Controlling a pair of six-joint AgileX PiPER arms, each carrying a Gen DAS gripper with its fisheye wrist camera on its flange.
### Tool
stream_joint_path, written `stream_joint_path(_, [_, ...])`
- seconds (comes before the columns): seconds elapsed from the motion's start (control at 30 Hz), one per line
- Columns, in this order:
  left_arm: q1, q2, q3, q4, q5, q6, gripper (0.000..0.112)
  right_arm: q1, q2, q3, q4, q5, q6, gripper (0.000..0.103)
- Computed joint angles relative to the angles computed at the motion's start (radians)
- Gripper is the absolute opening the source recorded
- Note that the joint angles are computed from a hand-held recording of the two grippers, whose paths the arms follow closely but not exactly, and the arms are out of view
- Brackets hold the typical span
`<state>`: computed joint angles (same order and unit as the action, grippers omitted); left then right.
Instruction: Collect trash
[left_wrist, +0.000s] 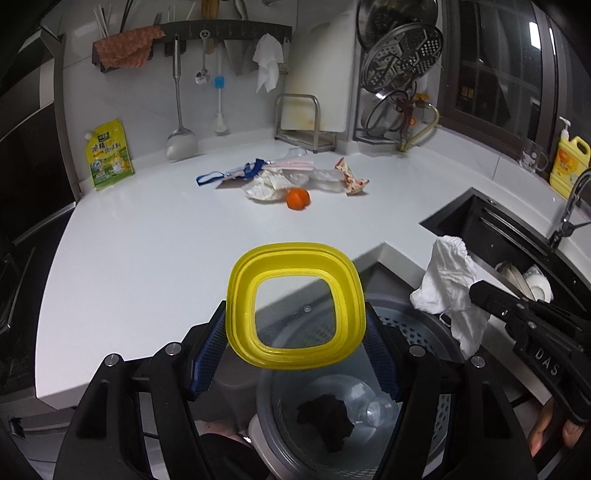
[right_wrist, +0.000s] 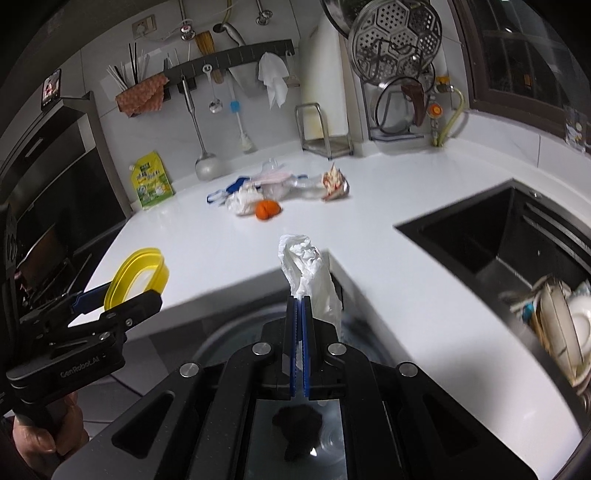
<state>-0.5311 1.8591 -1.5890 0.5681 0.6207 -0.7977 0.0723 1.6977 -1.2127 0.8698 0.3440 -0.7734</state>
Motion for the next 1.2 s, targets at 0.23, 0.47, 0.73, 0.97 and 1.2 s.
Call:
stream_joint_path(0.23, [-0.018,0.011,0.052,-0.066,-0.037,0.028,0.067,0.001,-0.013,0.116,0.093,-0.019,-0.096,0.002])
stream_joint_path(0.47, [-0.033,0.021,0.09,-0.081,-0.058,0.034,0.067,-0.01,0.008,0.18,0.171,-0.015,-0.169,0.002])
stream_joint_path(0.73, [-0.03,0.045,0.102,-0.103,-0.059,0.045,0.067,-0.012,0.037,0.189,0.195,-0.002,-0.2,0.002])
stream_joint_path(0.97, [-0.02,0.058,0.104,-0.156,-0.059,0.085,0.068,-0.013,0.054,0.186,0.213,0.005,-0.214,0.003])
stream_joint_path(1.2, [-0.01,0.05,0.126,-0.176,-0.068,0.093,0.07,-0.02,0.061,0.181,0.217,0.013,-0.215,0.003])
